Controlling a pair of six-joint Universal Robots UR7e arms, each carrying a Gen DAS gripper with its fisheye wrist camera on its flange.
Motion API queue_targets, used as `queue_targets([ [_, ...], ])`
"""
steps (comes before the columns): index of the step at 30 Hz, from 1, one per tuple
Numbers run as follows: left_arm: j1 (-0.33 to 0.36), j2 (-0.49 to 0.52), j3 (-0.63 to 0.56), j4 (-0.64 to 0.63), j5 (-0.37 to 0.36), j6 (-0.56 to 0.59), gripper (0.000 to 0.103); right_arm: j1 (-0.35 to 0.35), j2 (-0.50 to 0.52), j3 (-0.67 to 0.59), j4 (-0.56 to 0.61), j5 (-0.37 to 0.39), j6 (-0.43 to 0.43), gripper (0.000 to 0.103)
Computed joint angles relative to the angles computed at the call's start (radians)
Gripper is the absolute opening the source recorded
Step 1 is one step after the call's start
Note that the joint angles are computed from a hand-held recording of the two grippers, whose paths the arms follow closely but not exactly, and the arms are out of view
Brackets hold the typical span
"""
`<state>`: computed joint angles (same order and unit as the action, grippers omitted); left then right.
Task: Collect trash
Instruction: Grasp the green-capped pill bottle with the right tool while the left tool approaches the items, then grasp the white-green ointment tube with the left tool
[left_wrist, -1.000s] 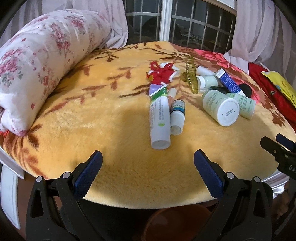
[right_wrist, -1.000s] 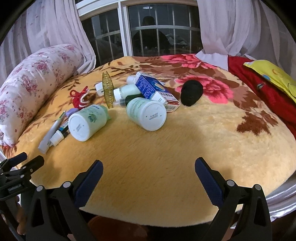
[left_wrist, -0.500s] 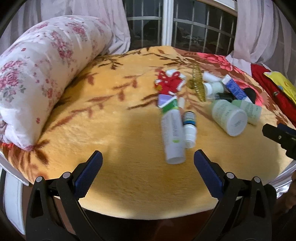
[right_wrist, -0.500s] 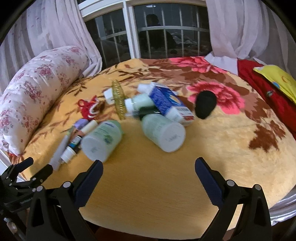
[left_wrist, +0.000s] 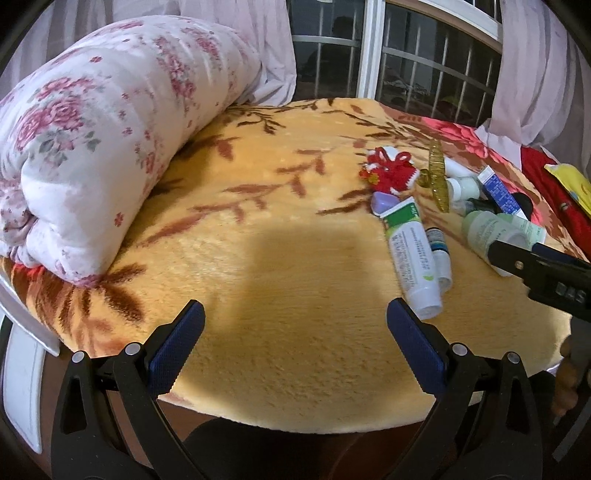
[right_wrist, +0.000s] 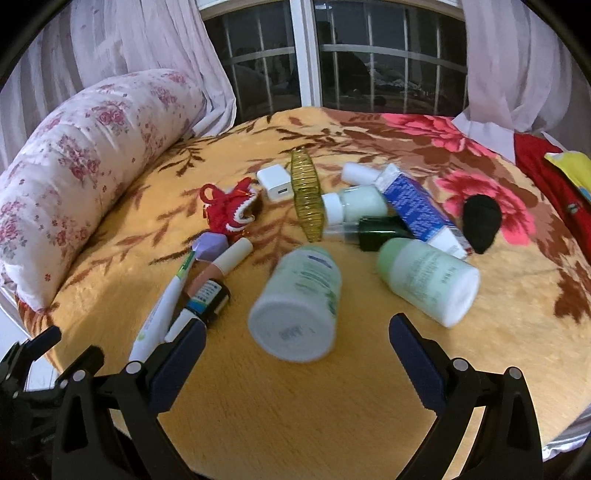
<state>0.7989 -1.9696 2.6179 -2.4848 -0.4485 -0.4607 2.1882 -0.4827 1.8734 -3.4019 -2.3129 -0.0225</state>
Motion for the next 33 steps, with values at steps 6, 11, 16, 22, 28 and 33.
queue_targets([
  [6,0.022,0.002,0.006,-0.068,-0.027,0.045,0.096,-0.016,0.054,-0.085,0.025,-0.047,-0.009,0.098],
  [11,0.031,0.002,0.012,-0.106,-0.039,0.074,0.096,-0.065,0.056,-0.109,0.086,-0.009,0.058,0.080],
  [16,0.040,0.017,0.014,-0.128,-0.045,0.087,0.096,-0.090,0.069,-0.111,0.044,0.011,0.048,0.047],
  [22,0.050,0.049,0.009,-0.193,-0.083,0.126,0.096,-0.083,0.052,-0.052,-0.070,0.051,-0.021,0.047],
  [28,0.048,0.161,-0.005,-0.321,-0.150,0.225,0.096,-0.081,-0.004,0.054,-0.162,0.098,-0.028,0.047],
  [33,0.022,0.225,0.008,-0.324,-0.118,0.237,0.096,-0.089,-0.043,0.125,-0.204,0.117,-0.015,0.047],
])
